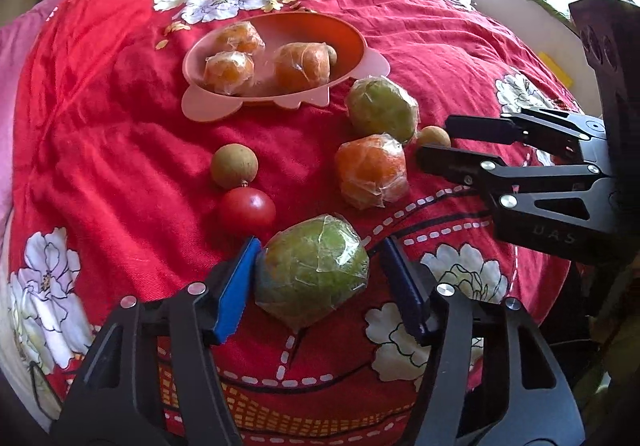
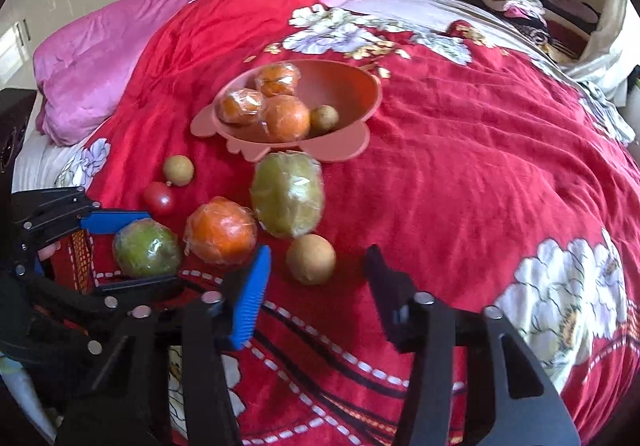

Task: Organize fruits
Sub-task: 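Grasp a large green wrapped fruit with the left tool while the right tool grasps a brown round fruit, then lift both held fruits and carry them over the pink plate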

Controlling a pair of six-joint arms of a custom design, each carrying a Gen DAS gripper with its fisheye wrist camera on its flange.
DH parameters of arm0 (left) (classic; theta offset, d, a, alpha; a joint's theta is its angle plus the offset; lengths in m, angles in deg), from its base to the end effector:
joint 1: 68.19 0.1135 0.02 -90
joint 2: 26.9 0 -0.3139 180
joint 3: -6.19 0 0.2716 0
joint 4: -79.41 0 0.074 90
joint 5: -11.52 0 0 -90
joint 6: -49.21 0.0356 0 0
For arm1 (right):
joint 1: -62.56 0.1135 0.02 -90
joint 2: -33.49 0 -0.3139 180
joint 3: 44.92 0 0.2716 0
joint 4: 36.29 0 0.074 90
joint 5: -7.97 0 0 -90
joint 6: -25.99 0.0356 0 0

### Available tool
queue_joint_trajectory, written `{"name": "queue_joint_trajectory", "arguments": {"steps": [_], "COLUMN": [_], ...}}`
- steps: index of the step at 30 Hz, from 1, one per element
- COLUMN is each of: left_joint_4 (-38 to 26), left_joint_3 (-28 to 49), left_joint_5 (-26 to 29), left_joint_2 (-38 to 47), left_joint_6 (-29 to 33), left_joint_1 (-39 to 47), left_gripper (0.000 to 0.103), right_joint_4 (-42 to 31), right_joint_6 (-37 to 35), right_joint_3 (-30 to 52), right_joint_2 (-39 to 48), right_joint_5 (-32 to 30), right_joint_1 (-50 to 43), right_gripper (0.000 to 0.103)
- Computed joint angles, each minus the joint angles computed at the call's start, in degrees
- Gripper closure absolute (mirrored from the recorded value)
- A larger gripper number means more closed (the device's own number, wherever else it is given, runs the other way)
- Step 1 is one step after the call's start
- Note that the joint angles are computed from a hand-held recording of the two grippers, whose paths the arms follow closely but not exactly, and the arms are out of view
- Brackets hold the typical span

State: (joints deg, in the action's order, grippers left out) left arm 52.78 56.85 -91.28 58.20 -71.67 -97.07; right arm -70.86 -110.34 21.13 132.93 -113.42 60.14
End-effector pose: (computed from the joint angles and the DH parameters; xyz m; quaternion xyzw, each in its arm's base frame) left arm 0.2400 -0.1234 0.1775 -0.0446 0.9616 -0.0301 0.2690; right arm 0.3379 0.0043 0.1769 -0.4013 0.8571 0.1659 0.2772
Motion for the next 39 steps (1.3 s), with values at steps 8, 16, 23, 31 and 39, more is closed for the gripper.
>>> {"name": "queue_joint_trajectory", "arguments": {"steps": [8, 16, 23, 31, 39], "left_joint_4": [0.5, 0.4, -0.5, -3.5, -4.9], "left_joint_3": [-0.1, -0.3, -0.6, 2.2, 4.6], "left_joint_5": [0.9, 2.3, 4.5, 3.1, 2.7], "left_joint_2": [0.6, 0.0, -3.5, -6.8, -7.6], "left_joint_6": [0.7, 1.4, 0.9, 2.8, 5.7], "left_joint_1": [0.7, 1.7, 1.9, 2.5, 6.3], "left_gripper": [0.05, 0.058, 0.058, 0.058, 0.058], "right_joint_4": [1.1, -0.5, -2.7, -5.0, -5.3], "right_joint_6": [0.7, 0.8, 0.7, 1.1, 2.2], "right_joint_3": [0.0, 0.5, 1.6, 3.6, 5.5], "right_joint_2": [1.3, 0.9, -0.6, -2.6, -3.7], "right_joint_5": [1.2, -0.2, -2.5, -5.3, -6.2], "right_joint_1": [0.9, -0.1, -2.4, -3.7, -3.1], "right_gripper": [0.078, 0.079, 0.079, 0.079, 0.079]}}
